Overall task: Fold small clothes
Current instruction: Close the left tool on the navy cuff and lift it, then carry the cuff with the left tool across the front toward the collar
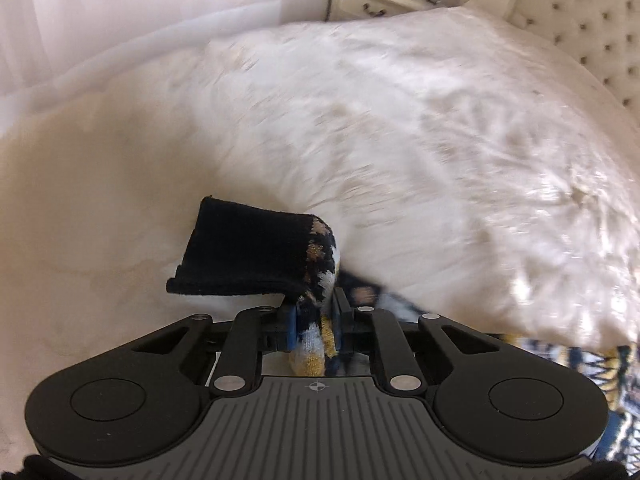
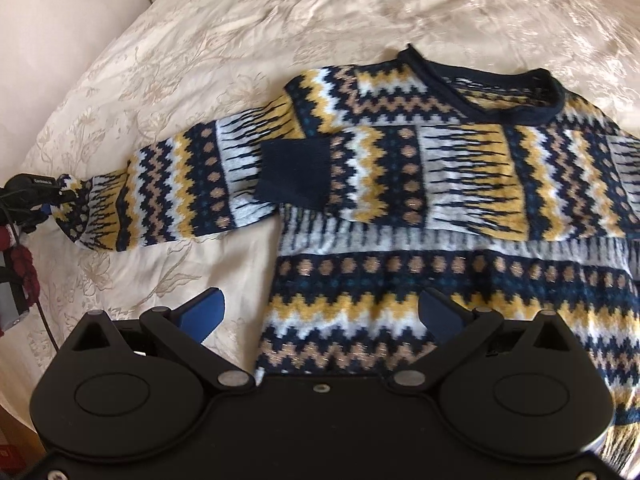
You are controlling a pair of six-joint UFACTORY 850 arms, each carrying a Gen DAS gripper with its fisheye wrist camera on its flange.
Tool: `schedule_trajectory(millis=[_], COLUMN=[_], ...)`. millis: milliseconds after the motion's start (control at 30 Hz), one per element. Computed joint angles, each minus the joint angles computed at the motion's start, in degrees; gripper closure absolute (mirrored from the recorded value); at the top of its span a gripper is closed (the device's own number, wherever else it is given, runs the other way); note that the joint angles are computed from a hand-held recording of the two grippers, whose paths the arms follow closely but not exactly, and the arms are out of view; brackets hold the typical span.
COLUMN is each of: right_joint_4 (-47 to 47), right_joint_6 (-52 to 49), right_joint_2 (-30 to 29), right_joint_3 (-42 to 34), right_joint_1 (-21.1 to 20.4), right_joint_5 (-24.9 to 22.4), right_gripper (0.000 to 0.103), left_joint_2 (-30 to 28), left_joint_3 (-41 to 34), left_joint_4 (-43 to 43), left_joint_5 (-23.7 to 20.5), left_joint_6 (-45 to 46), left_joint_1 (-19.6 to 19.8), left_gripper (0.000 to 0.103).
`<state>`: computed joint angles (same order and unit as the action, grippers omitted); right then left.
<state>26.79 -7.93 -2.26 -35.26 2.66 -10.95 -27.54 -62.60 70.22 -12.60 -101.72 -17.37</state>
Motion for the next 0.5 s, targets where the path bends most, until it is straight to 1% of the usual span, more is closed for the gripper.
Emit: schedule_trajectory(millis=[133,233,333,400,500], right_joint_4=[12.15,23.22,34.15,36.74,40.45], right_joint_6=[-14.16,-28.22,-43.85,-50.48,-59.58], right_joint_2=[2.56,4.22,5.44,5.86,6.47], right_joint_3=[2.95,5.07,6.87,7.44,8.22], right_joint_1=[-3.95,-8.15,-13.59,-17.81,-24.64], right_joint_5=[-0.03,-1.02,-3.67,-6.41,-10.01], right_gripper=[0.000,0.000,0.000,0.000,0.000], left_joint_2=[2.31,3.78,4.70,4.76,3.22], left_joint_3=[-0.39,-1.61,-3.26,-5.09,-8.79], left_joint_4=[4.58,4.11,4.59,3.18,2.61], left_joint_5=[-1.97,-4.54,-6.45,-8.20,-10.49], left_joint_6=[-3.79,-2.58,-3.46,-2.72,-1.93], left_joint_1=[-3.68,-7.60,-12.02,-15.65,-20.89], left_gripper=[0.088,0.088,0.088,0.088,0.088])
